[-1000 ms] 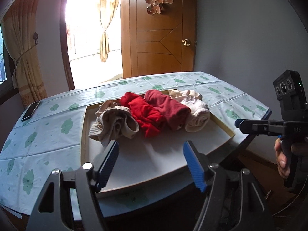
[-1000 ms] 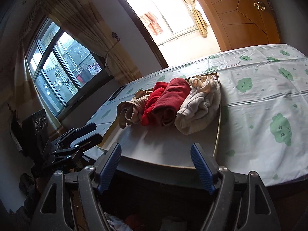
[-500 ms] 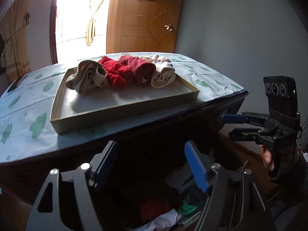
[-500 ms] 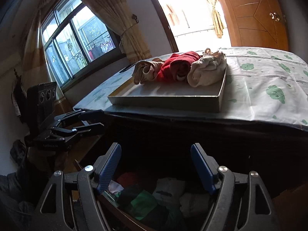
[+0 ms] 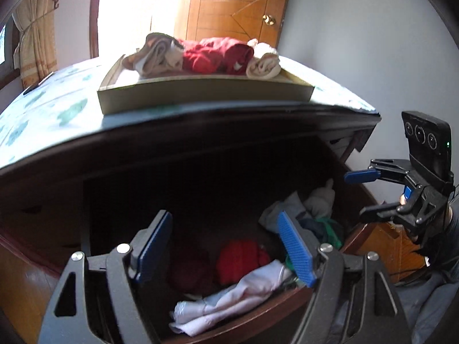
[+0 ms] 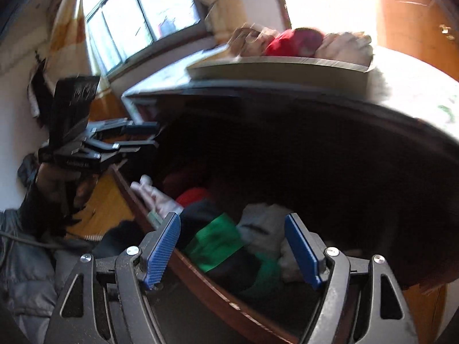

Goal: Take underwear out of drawer
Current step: 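Withdraw both tools from the tray down into the open drawer, then close the right tool on the green-striped sock while the left tool grasps the white sock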

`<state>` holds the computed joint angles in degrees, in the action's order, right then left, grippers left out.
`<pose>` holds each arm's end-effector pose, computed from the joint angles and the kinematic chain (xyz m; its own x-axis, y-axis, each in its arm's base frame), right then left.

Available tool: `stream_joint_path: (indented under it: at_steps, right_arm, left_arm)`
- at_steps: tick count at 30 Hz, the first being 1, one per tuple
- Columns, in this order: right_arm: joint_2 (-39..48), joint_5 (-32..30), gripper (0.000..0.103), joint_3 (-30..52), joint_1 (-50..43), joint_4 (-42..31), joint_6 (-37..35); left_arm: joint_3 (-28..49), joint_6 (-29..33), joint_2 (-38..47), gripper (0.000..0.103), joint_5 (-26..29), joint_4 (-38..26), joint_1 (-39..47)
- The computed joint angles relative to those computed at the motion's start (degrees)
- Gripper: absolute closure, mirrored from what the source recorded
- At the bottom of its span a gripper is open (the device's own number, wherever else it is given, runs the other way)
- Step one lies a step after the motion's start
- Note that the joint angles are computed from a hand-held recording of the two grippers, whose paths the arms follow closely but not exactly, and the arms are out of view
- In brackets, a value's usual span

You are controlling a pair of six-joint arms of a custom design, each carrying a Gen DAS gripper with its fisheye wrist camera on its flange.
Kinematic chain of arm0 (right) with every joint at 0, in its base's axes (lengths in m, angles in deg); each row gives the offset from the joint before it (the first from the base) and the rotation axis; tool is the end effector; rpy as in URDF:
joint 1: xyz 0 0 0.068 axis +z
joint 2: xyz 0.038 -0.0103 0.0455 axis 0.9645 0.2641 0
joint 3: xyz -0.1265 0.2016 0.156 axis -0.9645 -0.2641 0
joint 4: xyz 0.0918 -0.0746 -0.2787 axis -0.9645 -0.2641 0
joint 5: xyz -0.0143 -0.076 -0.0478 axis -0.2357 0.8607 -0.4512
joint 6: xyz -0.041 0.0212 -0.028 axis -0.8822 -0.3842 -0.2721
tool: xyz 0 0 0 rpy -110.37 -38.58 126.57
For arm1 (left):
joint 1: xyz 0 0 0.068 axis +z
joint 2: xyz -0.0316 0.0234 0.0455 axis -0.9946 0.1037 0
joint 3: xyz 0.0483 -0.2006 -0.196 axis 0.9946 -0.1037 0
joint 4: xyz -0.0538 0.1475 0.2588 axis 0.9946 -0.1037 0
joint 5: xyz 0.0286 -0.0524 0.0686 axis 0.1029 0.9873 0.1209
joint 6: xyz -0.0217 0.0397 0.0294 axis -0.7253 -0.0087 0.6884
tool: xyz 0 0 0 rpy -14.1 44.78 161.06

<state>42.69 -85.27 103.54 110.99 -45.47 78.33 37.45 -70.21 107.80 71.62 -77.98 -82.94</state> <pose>0.2543 0.1970 0.2503 -0.7090 -0.3116 -0.6327 -0.5849 0.7610 0.2807 0.2505 -0.0105 0.2297 -0.6849 0.2294 -0.6916 0.4522 0.8781 -0.1566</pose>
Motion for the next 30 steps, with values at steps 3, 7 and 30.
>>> stream_joint_path:
  at_steps: [3, 7, 30]
  right_arm:
    - [2.88, -1.58, 0.026, 1.13, 1.07, -0.81, -0.57]
    - [5.31, -3.59, 0.026, 1.97, 2.01, 0.56, 0.02]
    - [13.57, 1.46, 0.078, 7.56, -2.87, -2.51, 3.62]
  left_arm:
    - [-0.5, 0.8, 0.24, 0.026, -0.22, 0.0, 0.54]
    - [-0.62, 1.04, 1.49, 0.026, 0.67, -0.35, 1.56]
    - [5.48, 13.8, 11.96, 0.026, -2.36, -14.23, 0.24]
